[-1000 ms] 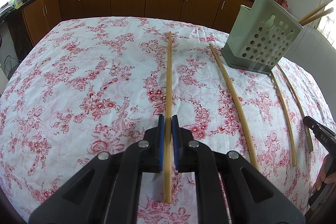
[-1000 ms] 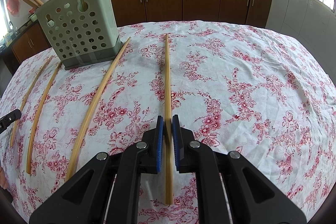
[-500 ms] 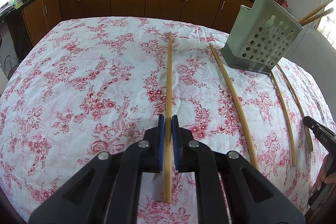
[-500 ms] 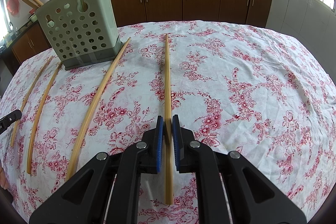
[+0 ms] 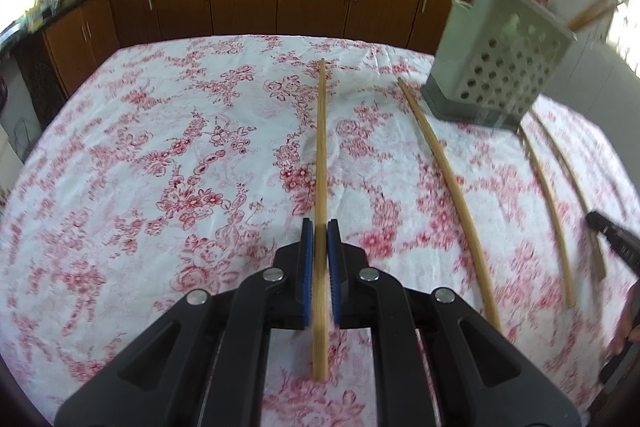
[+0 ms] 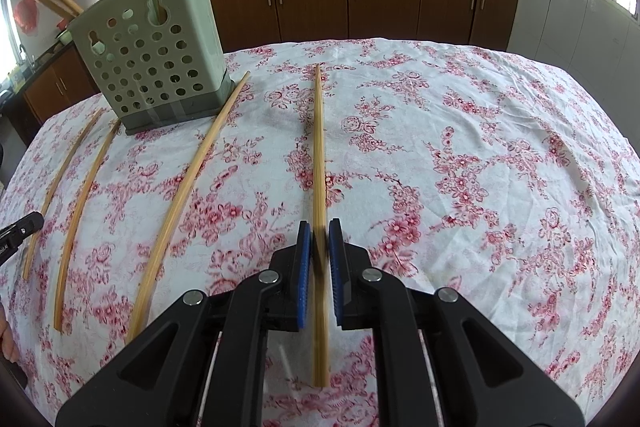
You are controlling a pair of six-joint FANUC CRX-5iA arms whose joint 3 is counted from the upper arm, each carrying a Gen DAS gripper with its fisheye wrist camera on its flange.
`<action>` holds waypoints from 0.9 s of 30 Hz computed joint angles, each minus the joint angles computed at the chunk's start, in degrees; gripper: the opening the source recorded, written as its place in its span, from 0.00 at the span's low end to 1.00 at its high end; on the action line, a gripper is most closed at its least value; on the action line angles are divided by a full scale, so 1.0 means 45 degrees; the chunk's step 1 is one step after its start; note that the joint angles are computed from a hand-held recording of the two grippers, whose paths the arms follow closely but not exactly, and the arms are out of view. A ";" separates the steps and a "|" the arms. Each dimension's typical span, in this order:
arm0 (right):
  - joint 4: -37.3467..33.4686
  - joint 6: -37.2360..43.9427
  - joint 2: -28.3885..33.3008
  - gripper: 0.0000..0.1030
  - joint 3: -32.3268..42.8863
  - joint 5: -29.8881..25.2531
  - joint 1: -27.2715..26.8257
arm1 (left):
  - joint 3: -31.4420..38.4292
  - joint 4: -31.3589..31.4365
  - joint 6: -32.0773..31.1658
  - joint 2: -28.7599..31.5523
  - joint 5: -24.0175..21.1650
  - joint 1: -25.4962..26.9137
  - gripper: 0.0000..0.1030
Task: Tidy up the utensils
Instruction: 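Hold the grasped chopsticks against the tablecloth with both tools, then lift the left tool's chopstick into the green holder while the right tool inserts its own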
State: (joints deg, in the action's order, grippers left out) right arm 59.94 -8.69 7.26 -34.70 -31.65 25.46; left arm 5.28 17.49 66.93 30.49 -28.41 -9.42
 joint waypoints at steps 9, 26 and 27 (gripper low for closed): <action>0.0982 -0.1205 -0.0684 0.08 -0.0653 0.0264 -0.0081 | -0.0386 -0.0488 -0.0043 -0.0446 0.0198 -0.0100 0.08; 0.7427 -0.4958 -0.2932 0.08 -0.1116 -0.0147 -0.1105 | -0.2998 0.9611 -0.8976 -0.2789 0.2827 -0.0853 0.08; 0.7746 -0.5095 -0.2984 0.08 -0.1015 -0.0050 -0.1202 | -0.3018 0.9830 -0.9228 -0.2854 0.2782 -0.0872 0.08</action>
State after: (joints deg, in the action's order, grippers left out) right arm 94.80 -31.61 -6.17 -39.26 -31.87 20.05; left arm -8.30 61.72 25.40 17.65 -15.89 -13.34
